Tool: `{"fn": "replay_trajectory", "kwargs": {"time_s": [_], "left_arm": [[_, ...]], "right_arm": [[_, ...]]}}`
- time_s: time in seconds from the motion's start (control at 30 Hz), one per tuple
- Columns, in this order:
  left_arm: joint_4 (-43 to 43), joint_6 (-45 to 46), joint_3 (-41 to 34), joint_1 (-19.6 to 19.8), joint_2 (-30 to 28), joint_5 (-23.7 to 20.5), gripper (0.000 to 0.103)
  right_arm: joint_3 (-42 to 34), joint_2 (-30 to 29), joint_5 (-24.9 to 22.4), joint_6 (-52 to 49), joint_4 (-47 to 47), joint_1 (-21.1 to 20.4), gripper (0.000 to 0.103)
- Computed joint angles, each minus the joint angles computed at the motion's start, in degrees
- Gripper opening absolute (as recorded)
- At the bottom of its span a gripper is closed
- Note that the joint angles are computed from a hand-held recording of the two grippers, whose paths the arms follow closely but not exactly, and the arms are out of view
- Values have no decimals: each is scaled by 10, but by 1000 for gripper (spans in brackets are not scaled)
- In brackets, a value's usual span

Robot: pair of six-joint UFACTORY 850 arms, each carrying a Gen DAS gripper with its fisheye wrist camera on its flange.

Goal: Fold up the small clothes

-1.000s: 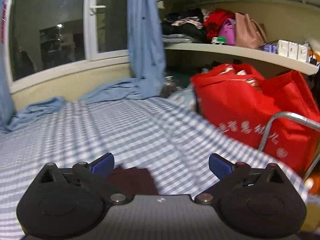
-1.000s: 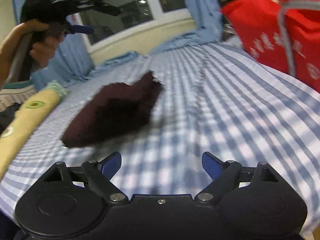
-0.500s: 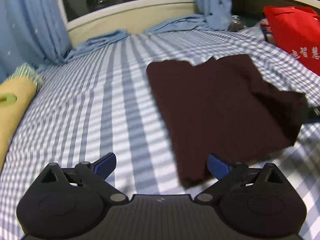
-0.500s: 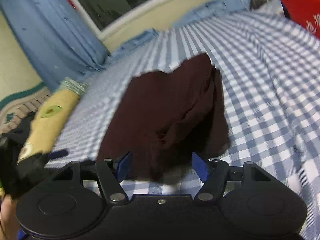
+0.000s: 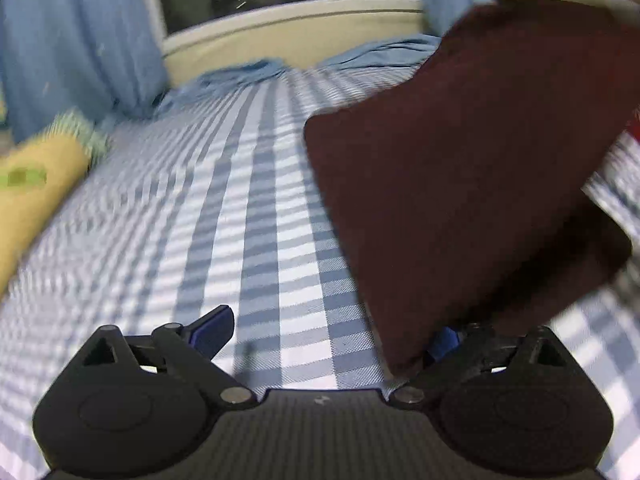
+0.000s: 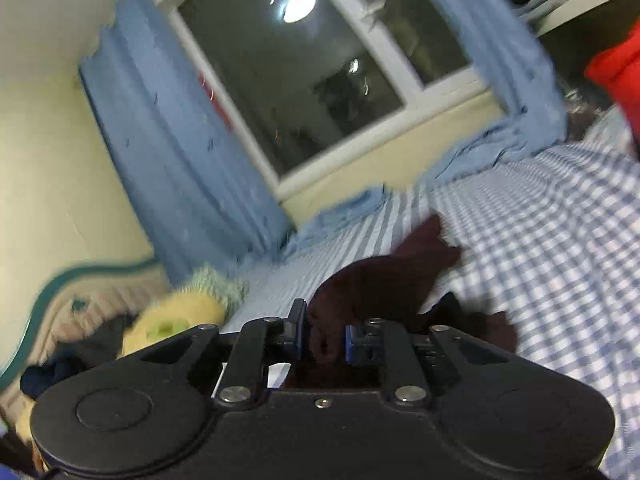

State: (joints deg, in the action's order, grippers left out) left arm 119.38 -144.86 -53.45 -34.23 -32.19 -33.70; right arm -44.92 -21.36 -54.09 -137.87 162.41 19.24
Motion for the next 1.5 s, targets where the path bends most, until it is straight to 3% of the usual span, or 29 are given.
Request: {"fn": "replay_trajectory", "kwargs": {"time_s": [0.07, 0.17, 0.2, 0.27, 0.33, 0.47, 0.63, 0.73, 0.77, 0.8, 0.83, 0.9, 0.93, 1.03, 1.17, 1.27, 1.5], "left_arm": [[-11, -6, 0, 3, -4, 9, 99], [7, -47, 13, 3, -4, -3, 100], [5, -50, 16, 1, -3, -8, 100], [2, -56, 21, -2, 0, -17, 100], [5, -68, 25, -3, 4, -22, 99], [-15, -81, 36, -11, 15, -61, 98], [-16, -74, 44, -3, 15, -42, 98], [0, -81, 50, -1, 16, -38, 98], [-2, -73, 50, -3, 14, -40, 98], [-4, -60, 50, -4, 13, -41, 98], [-2, -54, 55, -9, 15, -49, 98], [6, -43, 69, -19, 24, -62, 97], [10, -39, 77, -23, 32, -65, 96], [44, -68, 117, -35, 68, -72, 96], [102, -121, 143, -38, 110, -78, 98], [118, -100, 112, -31, 103, -59, 99], [95, -17, 34, -32, 40, -62, 99]], "right_arm": [[4, -22, 26, 37, -28, -24, 19], [-12, -103, 57, 176, -103, -63, 19], [-11, -127, 46, 188, -110, -69, 21], [5, -149, -27, 199, -108, -78, 21], [12, -148, -55, 213, -105, -81, 21], [5, -101, -21, 183, -117, -73, 20], [-8, -83, -75, 221, -171, -87, 20], [-16, -107, -7, 247, -180, -96, 21], [-13, -113, 15, 248, -177, -98, 25], [-8, -123, 14, 264, -189, -104, 43], [1, -128, 9, 289, -196, -111, 51], [25, -126, -33, 296, -204, -129, 52], [36, -113, -27, 277, -195, -133, 54], [57, -67, 7, 208, -148, -144, 54], [2, -51, 84, 146, -141, -137, 54], [-81, -87, 132, 173, -172, -121, 53], [-304, -226, 293, 259, -225, -79, 48]]}}
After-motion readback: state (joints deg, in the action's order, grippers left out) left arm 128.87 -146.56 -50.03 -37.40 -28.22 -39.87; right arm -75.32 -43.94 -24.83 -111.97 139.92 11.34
